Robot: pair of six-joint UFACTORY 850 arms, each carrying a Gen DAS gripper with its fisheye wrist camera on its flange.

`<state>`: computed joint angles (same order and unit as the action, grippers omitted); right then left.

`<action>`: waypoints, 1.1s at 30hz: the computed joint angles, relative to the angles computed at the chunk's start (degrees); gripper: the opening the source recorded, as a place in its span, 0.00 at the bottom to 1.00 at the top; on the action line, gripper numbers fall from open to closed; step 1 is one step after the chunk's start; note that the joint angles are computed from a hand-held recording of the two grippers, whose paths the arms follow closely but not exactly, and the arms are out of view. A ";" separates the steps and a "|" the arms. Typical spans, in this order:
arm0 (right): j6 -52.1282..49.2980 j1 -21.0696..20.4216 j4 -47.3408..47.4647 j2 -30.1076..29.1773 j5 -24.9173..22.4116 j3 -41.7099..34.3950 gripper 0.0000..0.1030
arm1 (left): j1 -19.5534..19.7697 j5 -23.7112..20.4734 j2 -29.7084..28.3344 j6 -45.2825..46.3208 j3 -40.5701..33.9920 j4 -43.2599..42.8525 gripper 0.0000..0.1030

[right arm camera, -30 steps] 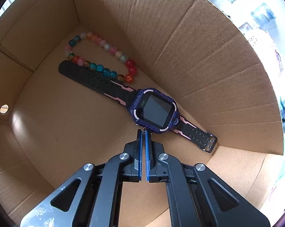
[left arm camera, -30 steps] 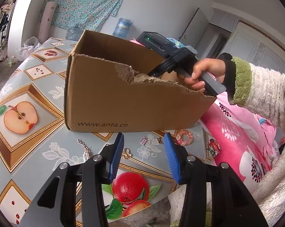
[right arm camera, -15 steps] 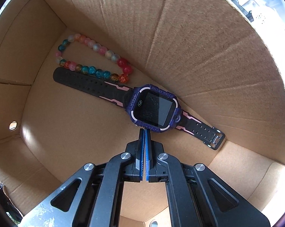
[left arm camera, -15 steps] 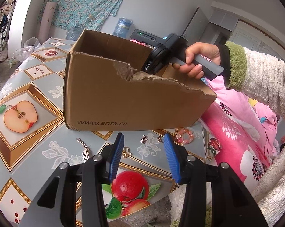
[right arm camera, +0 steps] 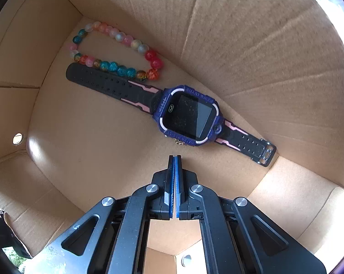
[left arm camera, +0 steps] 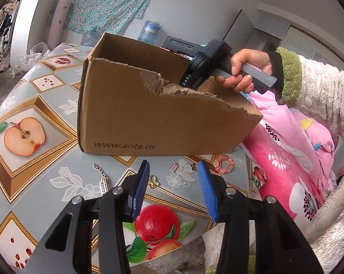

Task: Organize jewelry
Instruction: 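Withdraw both tools up out of the box, then move both tools back from the box toward the table charms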

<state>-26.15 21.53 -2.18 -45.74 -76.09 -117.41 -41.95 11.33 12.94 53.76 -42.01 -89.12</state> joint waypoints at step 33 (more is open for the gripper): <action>-43.04 -15.94 67.06 46.37 32.49 59.87 0.41 | -6.34 29.40 -3.73 34.01 -5.54 -36.90 0.41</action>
<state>-69.19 5.59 64.88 0.63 -43.60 -57.54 -48.29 40.74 9.20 87.78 -47.55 -126.03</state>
